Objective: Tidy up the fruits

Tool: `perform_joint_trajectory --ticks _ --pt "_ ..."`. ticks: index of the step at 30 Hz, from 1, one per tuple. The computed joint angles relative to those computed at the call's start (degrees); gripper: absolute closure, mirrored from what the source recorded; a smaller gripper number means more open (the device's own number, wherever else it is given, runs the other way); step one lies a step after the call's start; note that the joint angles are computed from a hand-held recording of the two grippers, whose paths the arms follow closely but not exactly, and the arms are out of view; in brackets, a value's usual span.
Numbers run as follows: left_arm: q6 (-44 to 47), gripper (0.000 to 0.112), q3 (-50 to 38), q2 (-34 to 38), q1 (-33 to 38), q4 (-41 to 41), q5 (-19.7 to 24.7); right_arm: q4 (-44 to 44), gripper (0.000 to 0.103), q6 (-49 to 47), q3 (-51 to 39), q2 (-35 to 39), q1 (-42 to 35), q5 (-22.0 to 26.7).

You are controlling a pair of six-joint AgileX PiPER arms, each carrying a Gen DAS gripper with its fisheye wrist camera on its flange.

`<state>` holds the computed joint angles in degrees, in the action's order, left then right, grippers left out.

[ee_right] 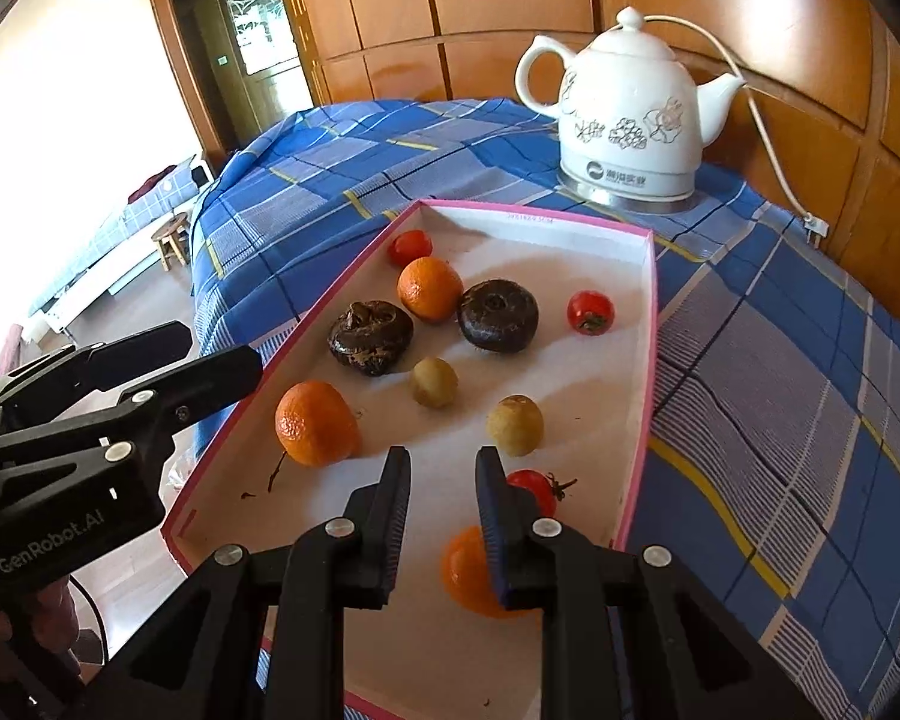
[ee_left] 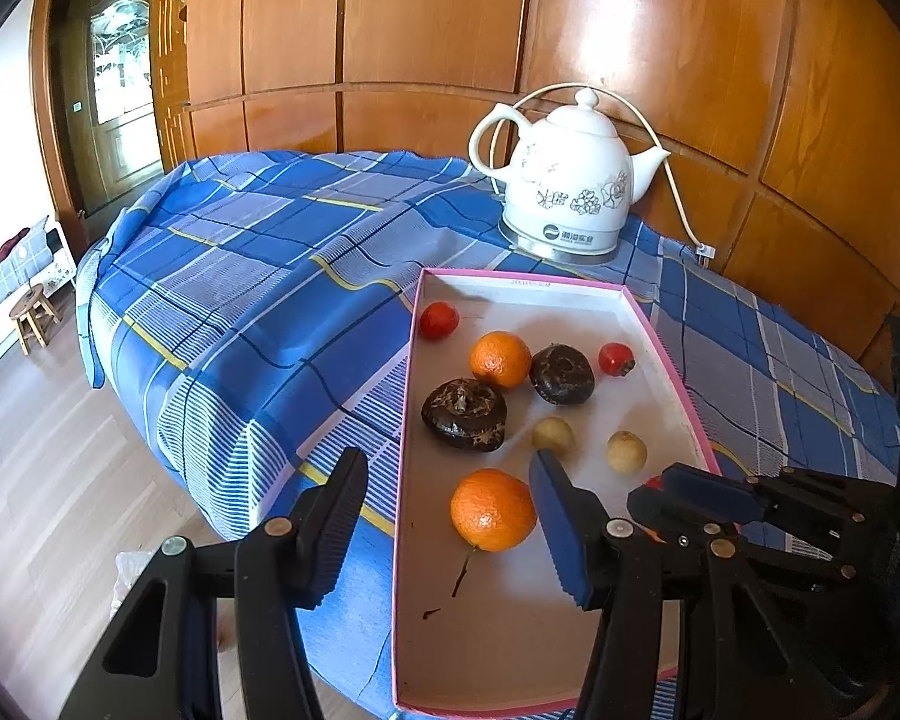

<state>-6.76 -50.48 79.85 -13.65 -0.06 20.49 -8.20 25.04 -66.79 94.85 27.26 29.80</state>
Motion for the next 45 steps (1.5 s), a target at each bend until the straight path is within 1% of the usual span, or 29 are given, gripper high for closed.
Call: perform_joint_trajectory --ticks 5,13,16,22,25,27,29,31,33,35,37,39,45 --pt "-0.8 0.054 0.3 -0.4 -0.2 0.5 -0.1 -6.6 0.081 6.7 1.9 -1.8 1.6 0.0" --pt "-3.4 0.052 0.8 -1.2 -1.7 3.0 -0.3 -11.1 0.081 12.5 4.4 -3.9 2.9 0.6" --pt "-4.1 0.05 1.1 -1.8 -2.1 3.6 -0.3 -11.2 0.081 13.3 5.0 -4.3 2.9 0.4" --pt "-6.7 0.048 1.7 -2.9 -3.2 6.0 -0.4 -15.9 0.081 18.7 6.1 -5.6 4.2 1.0" --pt "-8.4 0.047 2.1 -3.5 -3.8 7.5 -0.4 -19.6 0.075 23.4 6.8 -6.6 5.2 1.5" --pt "-10.9 0.044 2.6 -4.2 -4.5 9.9 -0.4 -23.4 0.075 28.0 7.4 -7.5 6.2 2.5" --pt "-15.8 0.041 3.1 -5.0 -5.5 14.4 0.0 -28.0 0.074 33.6 8.2 -8.7 7.6 4.1" --pt "-19.5 0.038 3.8 -5.9 -6.2 17.5 0.1 -32.8 0.07 39.5 8.9 -9.8 9.2 6.5" --pt "-27.4 0.029 5.0 -7.2 -7.6 24.5 0.5 -36.7 0.066 45.4 9.7 -11.1 10.9 9.8" --pt "-33.5 0.022 6.6 -8.9 -8.8 29.2 0.6 -38.0 0.065 48.2 10.3 -12.1 12.0 12.2" --pt "-36.0 0.017 7.8 -10.2 -9.7 31.1 0.4 -38.4 0.065 50.1 10.7 -12.4 12.8 14.1" --pt "-40.0 0.01 8.4 -10.8 -11.2 34.7 1.4 -38.8 0.065 51.9 11.2 -12.5 13.4 15.7" --pt "-44.7 0.01 9.3 -11.7 -14.0 39.3 2.5 -39.0 0.065 53.9 12.7 -13.6 14.7 17.5"
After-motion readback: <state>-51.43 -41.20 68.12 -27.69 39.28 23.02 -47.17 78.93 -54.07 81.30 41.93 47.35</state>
